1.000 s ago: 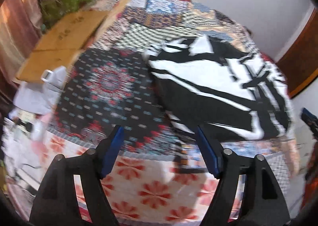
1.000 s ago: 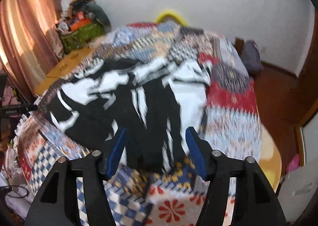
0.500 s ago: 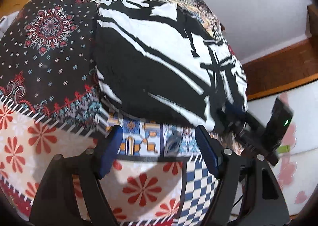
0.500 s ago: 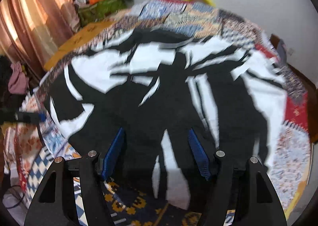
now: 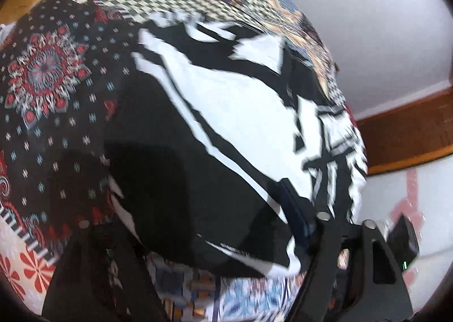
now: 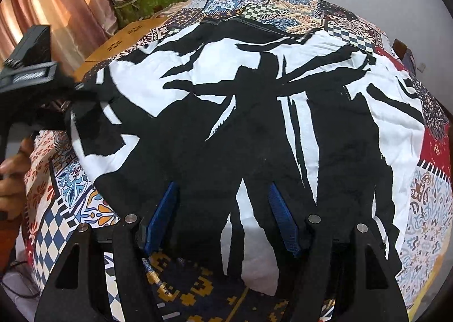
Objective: Fold small clothes
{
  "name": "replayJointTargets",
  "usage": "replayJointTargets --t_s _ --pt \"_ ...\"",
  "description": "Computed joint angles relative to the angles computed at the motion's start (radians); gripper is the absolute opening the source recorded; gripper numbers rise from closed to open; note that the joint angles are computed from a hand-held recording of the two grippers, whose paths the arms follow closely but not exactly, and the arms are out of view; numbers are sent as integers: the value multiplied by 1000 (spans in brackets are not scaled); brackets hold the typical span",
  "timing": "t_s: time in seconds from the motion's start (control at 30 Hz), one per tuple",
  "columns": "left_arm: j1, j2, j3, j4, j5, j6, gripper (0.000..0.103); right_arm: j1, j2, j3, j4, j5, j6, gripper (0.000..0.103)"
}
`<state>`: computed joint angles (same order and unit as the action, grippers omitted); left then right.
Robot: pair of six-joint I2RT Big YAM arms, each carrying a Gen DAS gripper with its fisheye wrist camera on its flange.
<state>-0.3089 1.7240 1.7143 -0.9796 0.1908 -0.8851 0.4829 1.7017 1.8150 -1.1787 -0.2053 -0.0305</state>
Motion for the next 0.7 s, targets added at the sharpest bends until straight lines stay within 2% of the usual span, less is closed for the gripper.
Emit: replayJointTargets --t_s 0.03,0.07,0.1,0.13,0.2,0.3,0.47,0.57,0.63,0.7 --pt "-1 14 19 -17 -28 -8 54 -1 1 2 -1 -2 1 64" --pt "-2 25 32 -25 -46 -13 48 -1 3 5 -1 -3 3 64" --pt "-2 31 38 -25 -58 -17 36 0 1 2 1 -4 5 64" --pt "-3 32 40 -19 -66 -23 30 0 -2 -2 4 -5 7 64" --pt "-6 28 41 -18 -94 -21 25 -1 -7 -5 4 -8 8 64" --pt "-30 3 52 -36 -204 19 22 -13 -27 -19 11 -16 11 64" --pt "-63 -39 94 -72 -402 82 21 -55 -95 -83 51 19 40 64" --pt "-105 -21 190 -97 -526 187 20 -75 -118 -118 46 15 38 64" --pt "-156 20 291 -109 -622 298 19 -80 -123 -136 49 -6 39 64" --pt "-212 70 393 -111 -686 406 19 -82 -117 -141 46 -20 50 64"
